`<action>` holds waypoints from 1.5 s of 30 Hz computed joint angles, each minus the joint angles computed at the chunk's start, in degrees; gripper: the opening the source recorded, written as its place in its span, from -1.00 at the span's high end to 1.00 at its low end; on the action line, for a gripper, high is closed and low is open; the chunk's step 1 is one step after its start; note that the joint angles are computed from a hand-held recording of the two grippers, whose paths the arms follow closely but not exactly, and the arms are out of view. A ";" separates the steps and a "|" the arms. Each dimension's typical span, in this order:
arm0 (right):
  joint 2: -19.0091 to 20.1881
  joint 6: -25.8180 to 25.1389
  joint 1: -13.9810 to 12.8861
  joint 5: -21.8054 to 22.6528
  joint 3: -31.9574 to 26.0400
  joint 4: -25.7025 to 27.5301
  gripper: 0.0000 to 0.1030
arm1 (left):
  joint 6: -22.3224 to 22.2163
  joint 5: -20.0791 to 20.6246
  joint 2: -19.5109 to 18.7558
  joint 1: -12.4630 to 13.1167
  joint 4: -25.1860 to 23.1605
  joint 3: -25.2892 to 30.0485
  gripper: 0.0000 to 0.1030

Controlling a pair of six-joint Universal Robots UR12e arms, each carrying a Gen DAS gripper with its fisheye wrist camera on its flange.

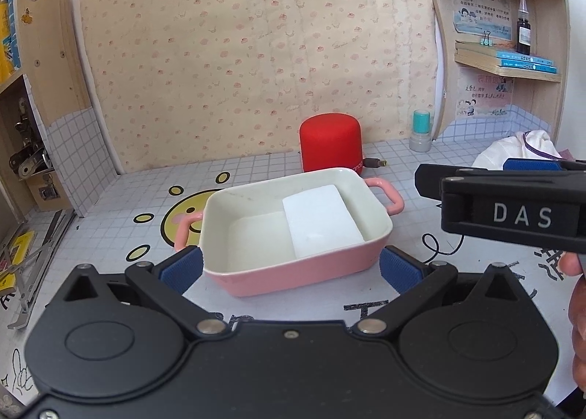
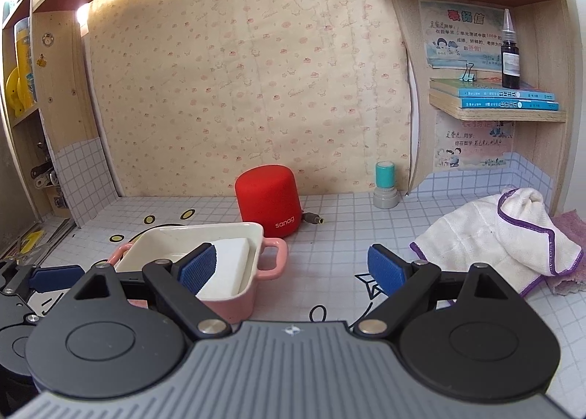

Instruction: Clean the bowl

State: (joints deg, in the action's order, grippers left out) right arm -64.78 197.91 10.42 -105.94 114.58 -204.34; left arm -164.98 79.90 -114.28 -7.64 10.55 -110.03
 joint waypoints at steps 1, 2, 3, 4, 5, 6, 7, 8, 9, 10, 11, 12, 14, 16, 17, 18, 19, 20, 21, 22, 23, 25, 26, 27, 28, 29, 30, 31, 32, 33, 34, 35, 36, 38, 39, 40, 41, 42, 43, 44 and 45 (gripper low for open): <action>-0.02 0.13 -0.03 -0.02 0.05 -0.04 -0.76 | -0.08 -0.26 0.05 0.02 -0.08 0.00 -1.00; -0.04 0.19 0.00 -0.18 0.05 0.02 -0.76 | -0.11 -0.35 0.08 0.01 -0.14 0.01 -1.00; -0.05 0.24 0.02 -0.33 0.05 0.09 -0.76 | -0.11 -0.36 0.09 -0.03 -0.19 0.04 -1.00; -0.06 0.30 0.05 -0.49 0.04 0.15 -0.76 | -0.09 -0.23 0.08 -0.08 -0.07 0.06 -1.00; -0.07 0.35 0.08 -0.65 0.04 0.22 -0.76 | -0.07 -0.04 0.06 -0.13 0.15 0.08 -1.00; -0.08 0.38 0.07 -0.66 0.06 0.19 -0.76 | -0.04 0.16 0.04 -0.19 0.36 0.11 -1.00; -0.08 0.38 0.04 -0.56 0.10 0.11 -0.76 | 0.00 0.27 0.02 -0.22 0.55 0.12 -1.00; -0.07 0.38 0.01 -0.47 0.14 0.02 -0.76 | 0.00 0.30 0.02 -0.24 0.65 0.12 -1.00; -0.07 0.28 -0.03 -0.29 0.19 -0.15 -0.76 | -0.04 0.32 0.01 -0.26 0.71 0.13 -1.00; -0.08 0.11 -0.07 -0.07 0.26 -0.38 -0.76 | -0.08 0.33 0.01 -0.28 0.77 0.14 -1.00; -0.08 -0.06 -0.11 0.16 0.33 -0.61 -0.76 | -0.09 0.33 0.00 -0.31 0.85 0.13 -1.00; -0.08 -0.32 -0.12 0.24 0.38 -0.80 -0.76 | -0.09 0.33 -0.01 -0.34 0.95 0.11 -1.00; -0.09 -0.87 -0.09 0.18 0.46 -1.11 -0.76 | 0.11 0.44 -0.02 -0.51 1.13 0.09 -1.00; -0.15 -1.17 -0.14 0.16 0.59 -1.31 -0.76 | 0.71 0.32 -0.04 -0.66 1.47 0.01 -1.00; -0.20 -1.20 -0.18 -0.06 0.66 -1.27 -0.76 | 0.98 0.44 -0.10 -0.78 1.76 0.02 -1.00; -0.23 -1.12 -0.18 -0.41 0.69 -1.13 -0.76 | 1.12 0.68 -0.18 -0.90 2.00 0.05 -1.00; -0.26 -1.01 -0.20 -0.63 0.70 -0.98 -0.76 | 1.21 0.78 -0.25 -0.98 2.27 0.08 -1.00; -0.28 -0.89 -0.24 -0.74 0.70 -0.81 -0.76 | 1.28 0.81 -0.32 -1.04 2.56 0.11 -1.00; -0.30 -0.77 -0.26 -0.85 0.69 -0.66 -0.76 | 1.27 0.71 -0.35 -1.05 2.68 0.13 -1.00; -0.32 -0.63 -0.27 -0.99 0.67 -0.44 -0.76 | 1.18 0.49 -0.34 -1.01 2.56 0.18 -1.00; -0.30 -0.50 -0.30 -1.00 0.64 -0.28 -0.76 | 1.09 0.23 -0.34 -0.97 2.36 0.26 -1.00; -0.29 -0.23 -0.40 -0.81 0.60 -0.08 -0.76 | 1.05 0.05 -0.42 -0.96 2.26 0.42 -1.00; -0.29 -0.13 -0.44 -0.68 0.56 0.04 -0.76 | 1.11 0.12 -0.49 -0.97 2.25 0.51 -1.00; -0.26 -0.16 -0.47 -0.62 0.51 0.07 -0.76 | 1.18 0.24 -0.57 -1.00 2.22 0.59 -1.00; -0.21 -0.25 -0.45 -0.70 0.47 0.01 -0.76 | 1.24 0.26 -0.61 -1.01 2.18 0.63 -1.00; -0.17 -0.33 -0.44 -0.83 0.42 0.00 -0.76 | 1.28 0.22 -0.64 -1.01 2.09 0.70 -1.00; -0.15 -0.42 -0.48 -0.75 0.41 -0.02 -0.76 | 1.31 0.17 -0.69 -1.01 1.96 0.79 -1.00; -0.16 -0.53 -0.57 -0.43 0.43 -0.05 -0.76 | 1.33 0.11 -0.75 -1.02 1.88 0.91 -1.00; -0.16 -0.55 -0.61 -0.26 0.43 -0.06 -0.76 | 1.36 0.10 -0.83 -1.05 1.90 1.03 -1.00; -0.15 -0.39 -0.63 -0.40 0.40 0.03 -0.76 | 1.36 0.16 -0.89 -1.10 1.94 1.12 -1.00; -0.16 -0.17 -0.65 -0.71 0.34 0.21 -0.76 | 1.34 0.24 -0.94 -1.15 1.97 1.18 -1.00; -0.17 -0.01 -0.64 -0.98 0.30 0.32 -0.76 | 1.32 0.19 -0.97 -1.17 1.99 1.21 -1.00; -0.15 0.13 -0.67 -1.19 0.30 0.25 -0.76 | 1.29 0.07 -1.00 -1.18 2.01 1.22 -1.00; -0.16 0.25 -0.70 -1.63 0.32 0.27 -0.76 | 1.39 -0.10 -1.07 -1.24 1.90 1.29 -1.00; -0.15 0.27 -0.71 -1.77 0.31 0.29 -0.76 | 1.42 -0.14 -1.09 -1.29 1.85 1.33 -1.00; -0.12 0.21 -0.72 -1.87 0.32 0.22 -0.76 | 1.45 -0.21 -1.12 -1.33 1.83 1.37 -1.00; -0.10 0.18 -0.75 -1.89 0.34 0.14 -0.76 | 1.50 -0.33 -1.13 -1.35 1.84 1.38 -1.00; -0.09 0.20 -0.77 -1.85 0.36 0.07 -0.76 | 1.55 -0.42 -1.12 -1.36 1.87 1.37 -1.00; -0.07 0.19 -0.78 -1.79 0.37 -0.05 -0.76 | 1.59 -0.46 -1.14 -1.38 1.94 1.38 -1.00; -0.03 0.15 -0.78 -1.72 0.37 -0.21 -0.76 | 1.58 -0.45 -1.18 -1.39 2.15 1.38 -1.00; 0.01 0.00 -0.78 -1.62 0.37 -0.47 -0.76 | 1.52 -0.36 -1.24 -1.40 2.46 1.36 -1.00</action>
